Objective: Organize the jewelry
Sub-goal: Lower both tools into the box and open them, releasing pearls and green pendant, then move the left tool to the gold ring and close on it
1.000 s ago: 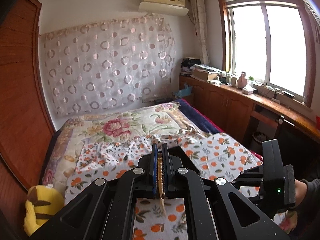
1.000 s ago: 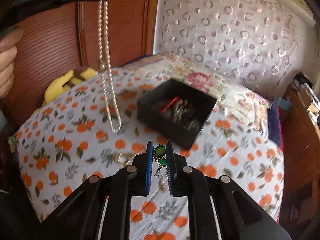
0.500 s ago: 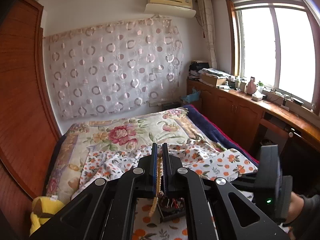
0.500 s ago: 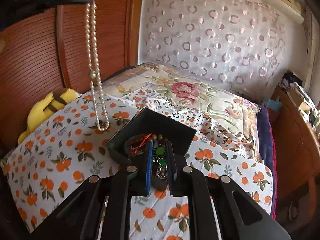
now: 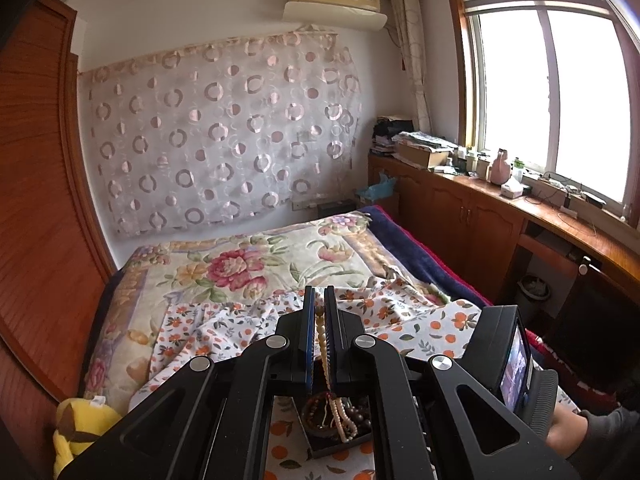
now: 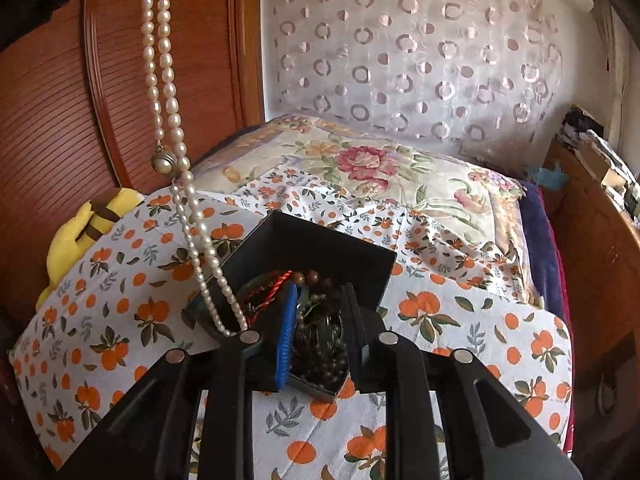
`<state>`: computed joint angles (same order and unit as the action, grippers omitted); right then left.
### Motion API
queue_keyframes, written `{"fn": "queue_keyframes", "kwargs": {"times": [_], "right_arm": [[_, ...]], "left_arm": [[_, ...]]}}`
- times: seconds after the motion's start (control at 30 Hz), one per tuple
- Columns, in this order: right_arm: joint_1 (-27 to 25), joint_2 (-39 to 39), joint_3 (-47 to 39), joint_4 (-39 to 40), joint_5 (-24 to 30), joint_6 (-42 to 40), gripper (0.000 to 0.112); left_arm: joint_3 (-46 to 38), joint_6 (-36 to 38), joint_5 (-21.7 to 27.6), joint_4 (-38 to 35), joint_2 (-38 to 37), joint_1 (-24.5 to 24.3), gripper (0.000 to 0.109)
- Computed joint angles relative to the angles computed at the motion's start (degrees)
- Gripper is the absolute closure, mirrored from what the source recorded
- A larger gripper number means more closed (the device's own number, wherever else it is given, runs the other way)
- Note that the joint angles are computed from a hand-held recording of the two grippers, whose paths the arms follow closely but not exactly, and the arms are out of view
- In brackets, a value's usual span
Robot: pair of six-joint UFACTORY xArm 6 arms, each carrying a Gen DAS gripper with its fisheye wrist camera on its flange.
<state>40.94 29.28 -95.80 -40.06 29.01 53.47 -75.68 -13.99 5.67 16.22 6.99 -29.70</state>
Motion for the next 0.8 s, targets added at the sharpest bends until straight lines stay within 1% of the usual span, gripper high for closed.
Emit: {"fn": "queue_keyframes", "kwargs": {"times": [0.17,0.27,0.3,0.33,0.37,0.43,0.5,0.57,0.67,0.8], "right_arm": [[-0.1,-2.4,3.6,-1.2,-0.7,1.8,0.088],[0.1,-4.1,6.1,-2.7,-1.9,3.6,0.088],[0.2,-4.7,7.0,-3.3,-2.4,4.2,0.088],[0.3,-5.1,7.6,-3.7,-2.7,4.7,0.088],[0.5,-5.6,8.6,-4.2,-3.2,5.4,0.088],[0.8,-6.5,10.3,-5.8,-4.2,7.2,0.088],[1.1,-7.2,11.8,-6.8,-4.9,8.5,0.088],[1.5,-7.7,13.5,-7.9,-6.1,9.9,0.088],[2.3,-8.0,15.0,-9.1,-6.2,11.1,0.088],[2.8,-8.5,17.4,-10.9,-7.3,14.3,0.088]], "left_arm": [[-1.1,0.0,0.4,-0.3,1.8,-0.1,0.105],[-1.4,4.0,0.7,-5.2,2.7,-0.5,0.104],[-1.2,3.6,0.8,-5.0,2.8,-0.5,0.103],[-0.6,3.2,0.5,-4.4,2.7,-0.3,0.097],[0.3,2.2,-0.1,-3.2,2.3,-0.1,0.091],[2.3,2.4,-1.0,-3.9,1.5,0.0,0.091],[4.4,5.8,-1.8,-7.9,0.7,-0.1,0.091],[7.5,6.2,-3.0,-8.0,-0.6,0.1,0.09],[11.6,6.3,-3.7,-7.1,-2.1,0.4,0.09],[17.7,13.9,-5.5,-14.6,-3.9,0.0,0.09]]}}
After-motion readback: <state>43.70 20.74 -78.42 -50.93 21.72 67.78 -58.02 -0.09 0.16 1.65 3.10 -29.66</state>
